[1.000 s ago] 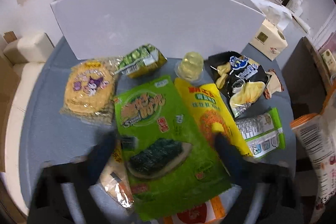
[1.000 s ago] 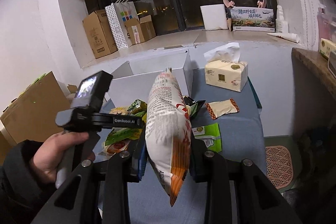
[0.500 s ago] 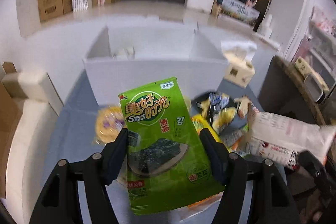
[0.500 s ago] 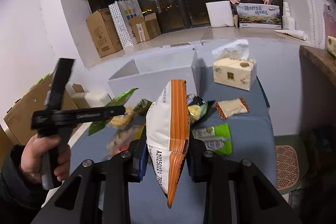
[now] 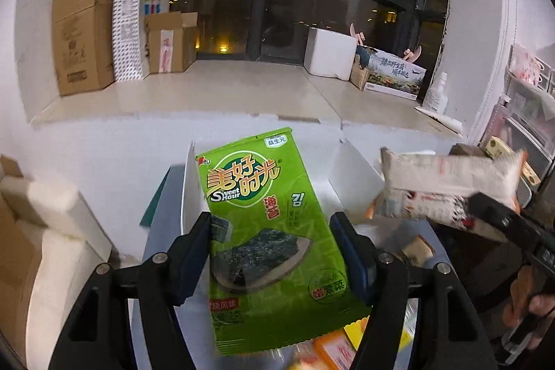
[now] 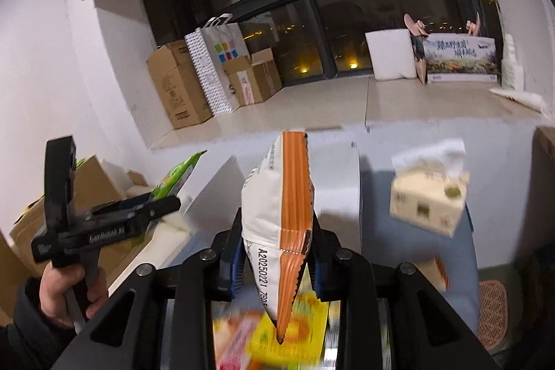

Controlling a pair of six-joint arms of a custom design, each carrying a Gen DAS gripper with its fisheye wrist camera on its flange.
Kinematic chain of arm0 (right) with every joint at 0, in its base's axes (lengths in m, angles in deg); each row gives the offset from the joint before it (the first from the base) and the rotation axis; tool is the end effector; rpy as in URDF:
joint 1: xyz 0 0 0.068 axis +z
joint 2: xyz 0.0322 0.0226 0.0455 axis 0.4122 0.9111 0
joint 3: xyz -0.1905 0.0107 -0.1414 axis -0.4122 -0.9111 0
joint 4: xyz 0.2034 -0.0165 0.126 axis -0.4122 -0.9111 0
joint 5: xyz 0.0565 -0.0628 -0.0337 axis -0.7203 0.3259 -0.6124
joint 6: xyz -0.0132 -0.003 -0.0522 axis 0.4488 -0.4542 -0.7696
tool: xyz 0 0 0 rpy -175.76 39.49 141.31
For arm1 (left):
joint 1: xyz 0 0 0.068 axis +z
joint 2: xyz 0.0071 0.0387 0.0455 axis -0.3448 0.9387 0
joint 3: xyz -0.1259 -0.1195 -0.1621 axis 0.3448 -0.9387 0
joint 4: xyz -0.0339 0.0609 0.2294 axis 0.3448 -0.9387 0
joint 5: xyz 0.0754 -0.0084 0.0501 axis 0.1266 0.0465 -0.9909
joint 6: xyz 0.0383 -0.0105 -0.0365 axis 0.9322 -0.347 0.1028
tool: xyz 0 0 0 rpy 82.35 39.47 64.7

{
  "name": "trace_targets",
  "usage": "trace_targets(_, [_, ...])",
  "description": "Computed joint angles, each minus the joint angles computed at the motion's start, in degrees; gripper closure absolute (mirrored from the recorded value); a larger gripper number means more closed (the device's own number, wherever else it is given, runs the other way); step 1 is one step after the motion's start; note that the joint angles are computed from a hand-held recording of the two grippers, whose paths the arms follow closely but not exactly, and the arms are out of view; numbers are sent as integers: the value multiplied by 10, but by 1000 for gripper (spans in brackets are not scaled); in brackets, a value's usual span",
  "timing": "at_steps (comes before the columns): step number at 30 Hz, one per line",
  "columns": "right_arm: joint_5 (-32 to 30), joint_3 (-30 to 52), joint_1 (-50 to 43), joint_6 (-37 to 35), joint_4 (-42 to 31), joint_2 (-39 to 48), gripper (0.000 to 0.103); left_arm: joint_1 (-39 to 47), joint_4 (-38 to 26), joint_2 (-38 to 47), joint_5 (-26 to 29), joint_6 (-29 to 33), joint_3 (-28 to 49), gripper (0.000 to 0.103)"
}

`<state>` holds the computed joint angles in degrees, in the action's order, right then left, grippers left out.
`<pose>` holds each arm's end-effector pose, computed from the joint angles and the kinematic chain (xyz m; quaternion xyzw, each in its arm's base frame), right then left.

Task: Organize snacks
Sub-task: 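Drop the green seaweed packet into the box while right tool drops the white-and-orange bag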

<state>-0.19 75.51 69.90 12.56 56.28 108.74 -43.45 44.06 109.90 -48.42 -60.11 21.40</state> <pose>0.1934 0.1856 0.2746 -0.1046 0.8524 0.2060 0.4691 0.2211 -0.0896 0.2701 0.0338 0.8914 -0.0867 0.4435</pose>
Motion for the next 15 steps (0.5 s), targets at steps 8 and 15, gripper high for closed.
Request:
trace_targets(8, [-32, 305, -81, -57, -85, 318, 71, 54, 2, 298, 42, 51, 201, 30])
trace_targets(15, [-29, 484, -100, -61, -185, 485, 23, 54, -21, 431, 9, 48, 278, 1])
